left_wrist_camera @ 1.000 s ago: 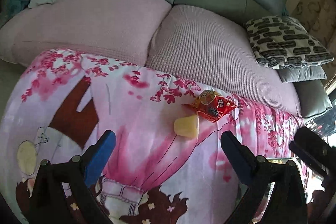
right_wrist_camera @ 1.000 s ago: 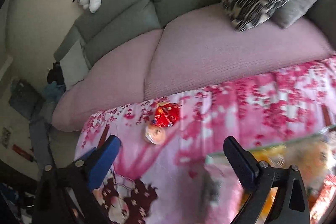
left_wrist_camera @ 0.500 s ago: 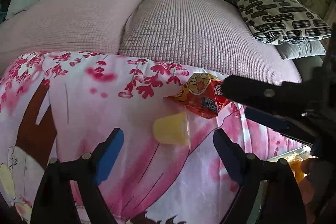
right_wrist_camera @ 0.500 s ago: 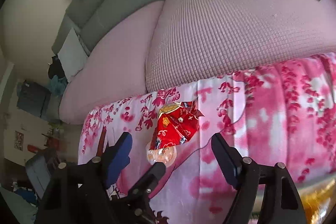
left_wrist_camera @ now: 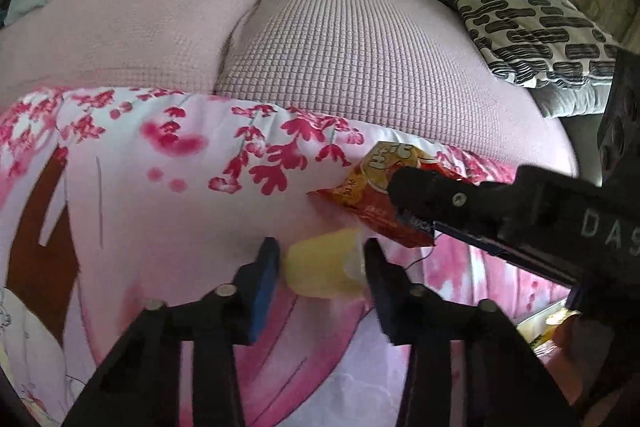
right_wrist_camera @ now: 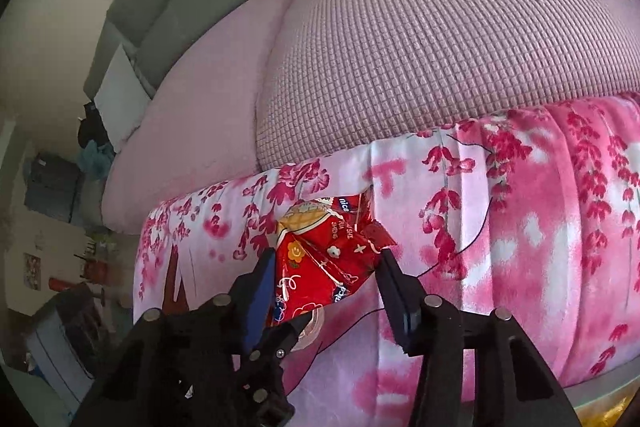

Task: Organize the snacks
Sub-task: 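Grasp the yellow jelly cup with the left tool while the right tool grasps the red candy packet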

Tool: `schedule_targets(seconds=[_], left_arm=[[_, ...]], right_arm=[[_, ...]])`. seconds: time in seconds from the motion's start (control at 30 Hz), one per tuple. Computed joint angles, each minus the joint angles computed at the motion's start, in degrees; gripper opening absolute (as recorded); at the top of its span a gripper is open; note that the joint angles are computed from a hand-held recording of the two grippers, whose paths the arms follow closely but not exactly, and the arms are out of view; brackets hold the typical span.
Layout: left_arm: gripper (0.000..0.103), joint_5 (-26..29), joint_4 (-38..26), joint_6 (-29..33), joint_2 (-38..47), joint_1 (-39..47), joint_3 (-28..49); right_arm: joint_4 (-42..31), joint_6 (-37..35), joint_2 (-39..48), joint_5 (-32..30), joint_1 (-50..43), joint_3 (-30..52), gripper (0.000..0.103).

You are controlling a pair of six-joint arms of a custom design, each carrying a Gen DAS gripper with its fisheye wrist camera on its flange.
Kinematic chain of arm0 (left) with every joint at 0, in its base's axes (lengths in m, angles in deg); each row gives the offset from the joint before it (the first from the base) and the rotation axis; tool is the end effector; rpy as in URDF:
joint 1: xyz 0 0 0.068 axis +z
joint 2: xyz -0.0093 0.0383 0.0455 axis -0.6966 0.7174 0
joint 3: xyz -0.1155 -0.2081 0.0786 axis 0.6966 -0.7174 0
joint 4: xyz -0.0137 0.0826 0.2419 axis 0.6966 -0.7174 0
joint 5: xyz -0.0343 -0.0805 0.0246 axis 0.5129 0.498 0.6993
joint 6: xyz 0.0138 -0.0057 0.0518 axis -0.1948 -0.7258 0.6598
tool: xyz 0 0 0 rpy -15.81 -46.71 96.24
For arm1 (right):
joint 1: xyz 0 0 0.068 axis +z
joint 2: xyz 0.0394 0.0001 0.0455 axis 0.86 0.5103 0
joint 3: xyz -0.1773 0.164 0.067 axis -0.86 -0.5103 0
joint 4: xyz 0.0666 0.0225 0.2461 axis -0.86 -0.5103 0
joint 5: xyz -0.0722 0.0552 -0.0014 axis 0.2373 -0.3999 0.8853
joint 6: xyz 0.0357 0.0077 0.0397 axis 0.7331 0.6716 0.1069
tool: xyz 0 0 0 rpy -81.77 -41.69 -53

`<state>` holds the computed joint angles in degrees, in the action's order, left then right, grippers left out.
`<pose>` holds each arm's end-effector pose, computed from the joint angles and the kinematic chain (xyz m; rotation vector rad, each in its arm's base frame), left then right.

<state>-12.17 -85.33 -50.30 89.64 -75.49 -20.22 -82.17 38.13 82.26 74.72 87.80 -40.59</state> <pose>0.3056 -0.1935 0.1196 0.4606 2.6598 -0.5010 0.2810 0.1538 0.1189 0.6766 2.5326 0.6444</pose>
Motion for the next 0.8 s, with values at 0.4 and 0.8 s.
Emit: schedule_targets(seconds=[0.4,0.8], left_arm=[[0.039,1.8,1.93,-2.97,-5.27,0.37,-5.97],[0.039,-3.54,-3.64,-9.46,-30.72,0.02,-21.91]], right_arm=[[-0.86,1.64,-9.84,1.03,-0.22,-6.94,0.043],[-22.39,13.59,-37.7,17.77,17.5,-12.66,0.043]])
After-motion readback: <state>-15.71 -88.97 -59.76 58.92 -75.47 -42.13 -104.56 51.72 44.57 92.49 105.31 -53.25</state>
